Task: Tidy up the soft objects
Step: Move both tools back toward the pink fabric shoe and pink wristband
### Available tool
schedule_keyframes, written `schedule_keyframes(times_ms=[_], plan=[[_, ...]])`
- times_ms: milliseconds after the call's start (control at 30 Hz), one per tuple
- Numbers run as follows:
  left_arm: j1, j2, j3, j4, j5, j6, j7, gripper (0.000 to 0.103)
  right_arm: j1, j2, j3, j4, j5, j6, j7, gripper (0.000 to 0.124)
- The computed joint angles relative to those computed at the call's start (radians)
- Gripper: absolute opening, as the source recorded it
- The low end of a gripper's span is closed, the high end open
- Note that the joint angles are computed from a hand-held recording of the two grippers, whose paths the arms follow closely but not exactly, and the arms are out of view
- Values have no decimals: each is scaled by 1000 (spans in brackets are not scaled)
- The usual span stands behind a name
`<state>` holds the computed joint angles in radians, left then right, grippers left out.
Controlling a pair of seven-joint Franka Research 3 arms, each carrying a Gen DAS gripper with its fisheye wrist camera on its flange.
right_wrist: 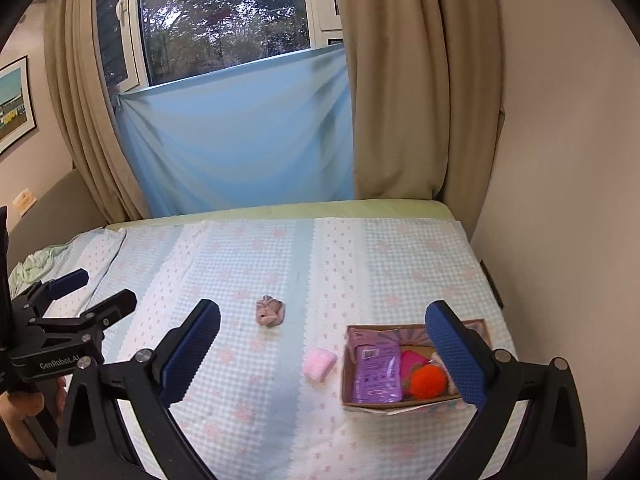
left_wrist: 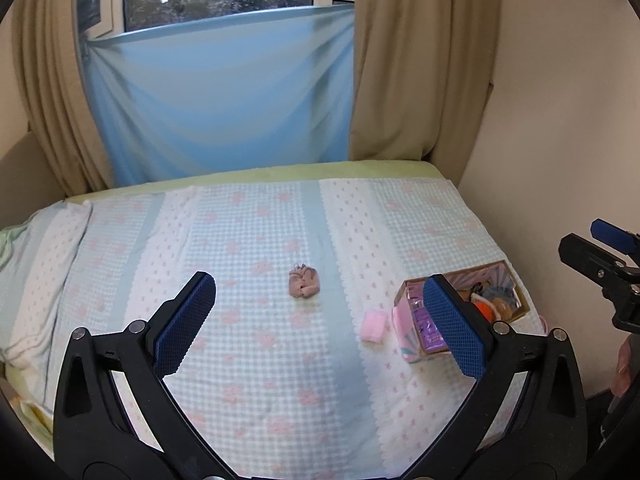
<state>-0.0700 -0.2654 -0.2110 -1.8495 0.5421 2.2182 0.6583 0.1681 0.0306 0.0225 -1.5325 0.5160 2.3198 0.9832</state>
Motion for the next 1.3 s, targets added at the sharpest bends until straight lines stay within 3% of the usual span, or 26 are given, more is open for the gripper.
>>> schedule_keyframes(times_ms=[267, 400, 567, 767, 1033, 1233, 1300], plan=[[12, -18, 87, -98, -131, 118, 222, 103, 56, -46, 33, -126, -125, 127, 206, 102], [32, 26, 135, -138, -228, 226, 359, 103, 85, -32, 49, -175, -234, 207, 365, 102], [67, 140, 165, -156, -346, 339, 525, 103, 123, 7, 60, -257, -414, 326, 577, 102], [125, 330, 157, -151, -511, 490, 749, 103, 181, 125, 41, -282, -589, 390, 769, 102], [209, 640, 84, -39, -554, 635, 874, 103, 290, 334, -61, -243, -727, 471, 975, 102], [204, 867, 86, 139, -470, 638, 850, 102, 386, 498, -193, -176, -809, 541, 1129, 102], [189, 926, 102, 201, -433, 634, 835, 97, 396, 557, -212, -134, -809, 540, 1142, 93]])
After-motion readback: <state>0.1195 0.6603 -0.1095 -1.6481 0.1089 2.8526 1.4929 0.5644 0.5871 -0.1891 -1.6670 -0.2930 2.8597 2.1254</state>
